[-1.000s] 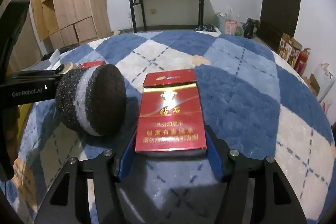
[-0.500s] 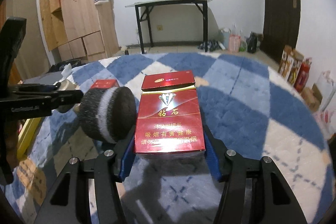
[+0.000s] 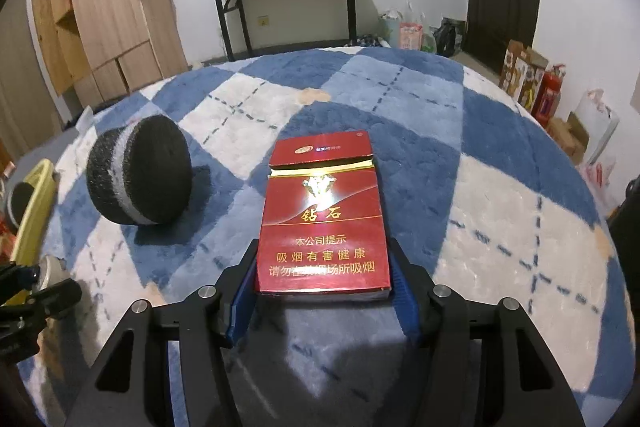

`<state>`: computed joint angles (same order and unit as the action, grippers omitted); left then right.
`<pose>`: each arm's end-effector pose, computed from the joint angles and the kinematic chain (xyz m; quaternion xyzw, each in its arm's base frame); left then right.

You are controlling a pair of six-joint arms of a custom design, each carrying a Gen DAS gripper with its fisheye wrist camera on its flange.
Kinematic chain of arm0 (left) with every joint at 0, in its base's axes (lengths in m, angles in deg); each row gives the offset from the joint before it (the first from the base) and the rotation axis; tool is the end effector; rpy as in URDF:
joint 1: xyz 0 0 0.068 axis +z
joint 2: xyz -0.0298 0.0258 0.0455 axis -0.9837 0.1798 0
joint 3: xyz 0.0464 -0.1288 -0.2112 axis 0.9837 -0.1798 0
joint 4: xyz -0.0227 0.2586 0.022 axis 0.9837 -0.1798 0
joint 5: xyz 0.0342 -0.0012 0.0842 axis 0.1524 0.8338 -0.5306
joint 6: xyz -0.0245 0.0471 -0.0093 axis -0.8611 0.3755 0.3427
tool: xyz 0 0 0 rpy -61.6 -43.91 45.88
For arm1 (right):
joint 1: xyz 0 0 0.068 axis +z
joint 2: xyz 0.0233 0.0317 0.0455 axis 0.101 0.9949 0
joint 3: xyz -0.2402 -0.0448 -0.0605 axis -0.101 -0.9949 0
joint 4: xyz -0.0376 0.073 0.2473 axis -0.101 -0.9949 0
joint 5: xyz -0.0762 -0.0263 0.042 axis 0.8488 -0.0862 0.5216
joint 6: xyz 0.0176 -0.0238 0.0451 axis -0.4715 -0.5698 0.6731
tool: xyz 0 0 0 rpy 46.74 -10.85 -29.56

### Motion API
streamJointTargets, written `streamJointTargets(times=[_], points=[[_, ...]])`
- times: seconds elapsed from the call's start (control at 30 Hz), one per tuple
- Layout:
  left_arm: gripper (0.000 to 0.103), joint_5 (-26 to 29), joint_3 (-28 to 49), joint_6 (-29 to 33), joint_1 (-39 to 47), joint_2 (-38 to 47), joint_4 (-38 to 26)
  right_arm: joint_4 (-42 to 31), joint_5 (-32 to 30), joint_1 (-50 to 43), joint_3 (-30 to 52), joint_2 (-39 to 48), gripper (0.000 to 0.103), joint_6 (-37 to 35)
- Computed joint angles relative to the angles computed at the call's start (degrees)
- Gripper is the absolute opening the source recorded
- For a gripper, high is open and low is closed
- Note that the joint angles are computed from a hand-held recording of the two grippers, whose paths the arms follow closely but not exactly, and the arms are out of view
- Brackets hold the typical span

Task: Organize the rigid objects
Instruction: 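Grasp the silver tin with left tool while right tool grasps red Diamond pack, then carry the tin and Diamond pack over the yellow tray and open both tools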

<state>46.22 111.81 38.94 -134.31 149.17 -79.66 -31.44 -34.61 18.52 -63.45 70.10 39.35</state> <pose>0.1725 -0.2221 0.1289 0.0503 0.9490 -0.0880 0.2984 0.1690 0.0361 0.0999 -0.0165 0.9185 0.0491 0.3920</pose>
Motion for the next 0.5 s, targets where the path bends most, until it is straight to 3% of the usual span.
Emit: streamJointTargets(times=[0.27, 0.5], points=[[0.049, -2.01, -1.23, -0.72, 0.25, 3.68, 7.10, 8.11, 3.00, 2.41, 3.66, 12.41, 0.063, 0.47], [0.049, -4.53, -2.10, -0.30, -0.93, 3.79, 8.58, 11.48, 2.82, 1.62, 4.11, 15.53, 0.056, -0.45]])
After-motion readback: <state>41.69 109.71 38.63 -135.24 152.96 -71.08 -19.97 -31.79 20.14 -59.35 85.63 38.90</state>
